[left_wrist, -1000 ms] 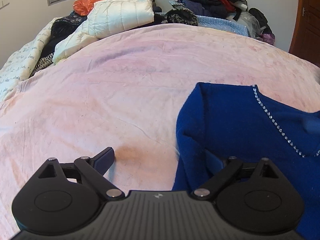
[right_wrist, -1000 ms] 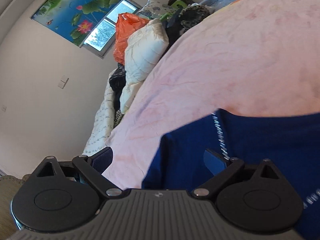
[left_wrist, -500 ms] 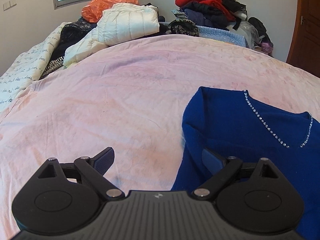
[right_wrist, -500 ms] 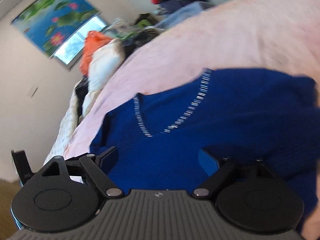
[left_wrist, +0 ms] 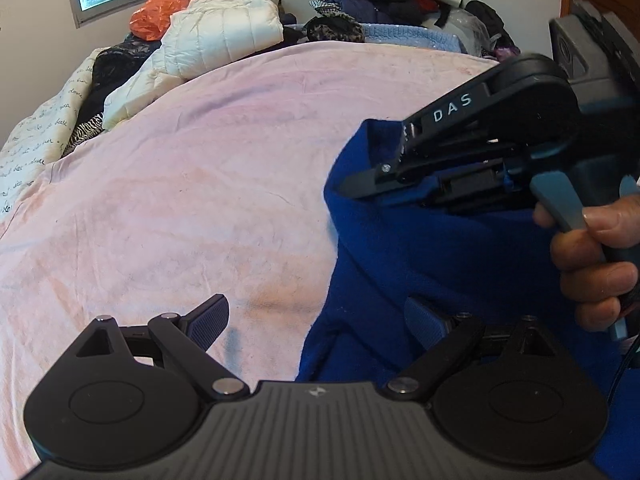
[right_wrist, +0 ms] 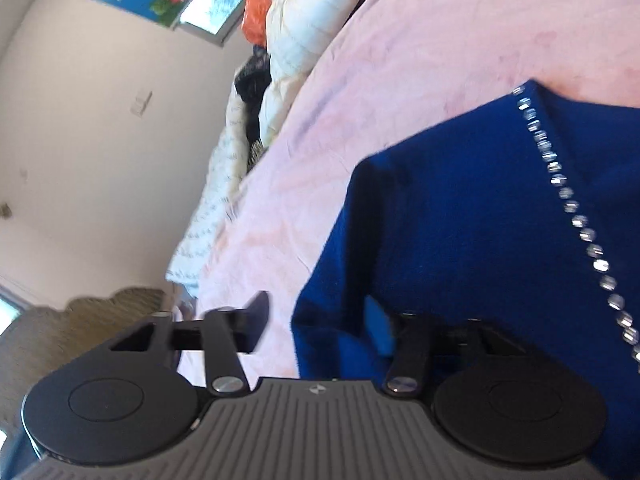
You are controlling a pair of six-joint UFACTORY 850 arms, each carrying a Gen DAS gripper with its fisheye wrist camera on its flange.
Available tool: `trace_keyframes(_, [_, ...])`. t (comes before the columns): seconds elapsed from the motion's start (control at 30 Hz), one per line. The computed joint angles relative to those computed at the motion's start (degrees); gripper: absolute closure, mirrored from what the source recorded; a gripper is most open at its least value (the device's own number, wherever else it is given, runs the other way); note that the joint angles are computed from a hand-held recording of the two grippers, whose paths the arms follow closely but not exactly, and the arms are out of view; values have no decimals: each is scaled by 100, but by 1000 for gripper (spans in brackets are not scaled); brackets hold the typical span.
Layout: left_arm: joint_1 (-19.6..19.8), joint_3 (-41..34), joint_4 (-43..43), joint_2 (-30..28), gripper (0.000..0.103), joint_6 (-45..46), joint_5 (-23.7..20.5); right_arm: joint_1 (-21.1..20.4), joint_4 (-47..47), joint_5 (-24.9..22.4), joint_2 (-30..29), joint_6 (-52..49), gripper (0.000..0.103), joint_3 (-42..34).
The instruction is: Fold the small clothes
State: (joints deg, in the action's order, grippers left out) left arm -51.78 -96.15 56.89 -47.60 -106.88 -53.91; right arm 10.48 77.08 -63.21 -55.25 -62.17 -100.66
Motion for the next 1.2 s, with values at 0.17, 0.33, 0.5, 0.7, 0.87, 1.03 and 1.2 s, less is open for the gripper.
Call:
trace_keyframes(0.17, [20, 32, -29, -5, 8, -72, 68, 3, 251, 563, 483, -1066, 97, 494])
trace_keyframes(0.33, [22, -81, -87, -86, 7, 37, -10, 76, 1065, 1432, 961, -2698, 98, 922])
trace_keyframes(0.5, [24, -38, -111, -57, 6, -2, -16, 153, 1363, 2574, 1302, -3197, 74, 1297])
trace_keyframes(0.7, [21, 30, -66, -2, 7, -113, -49, -349, 948, 1672, 1685, -2909, 44, 1804])
trace_keyframes(0.87, [-14, -50, -108, -29, 7, -127, -179, -603, -181, 1607, 2047, -2455, 35, 2445])
trace_keyframes(1.03, [-119, -152, -21, -42, 7, -67, -317, -896, 1225, 2496, 2543, -3182, 37, 3301])
trace_keyframes(1.2, [-154, -284, -76, -112, 7, 6, -292, -1093, 1118, 2300, 2760, -3554, 21, 3769])
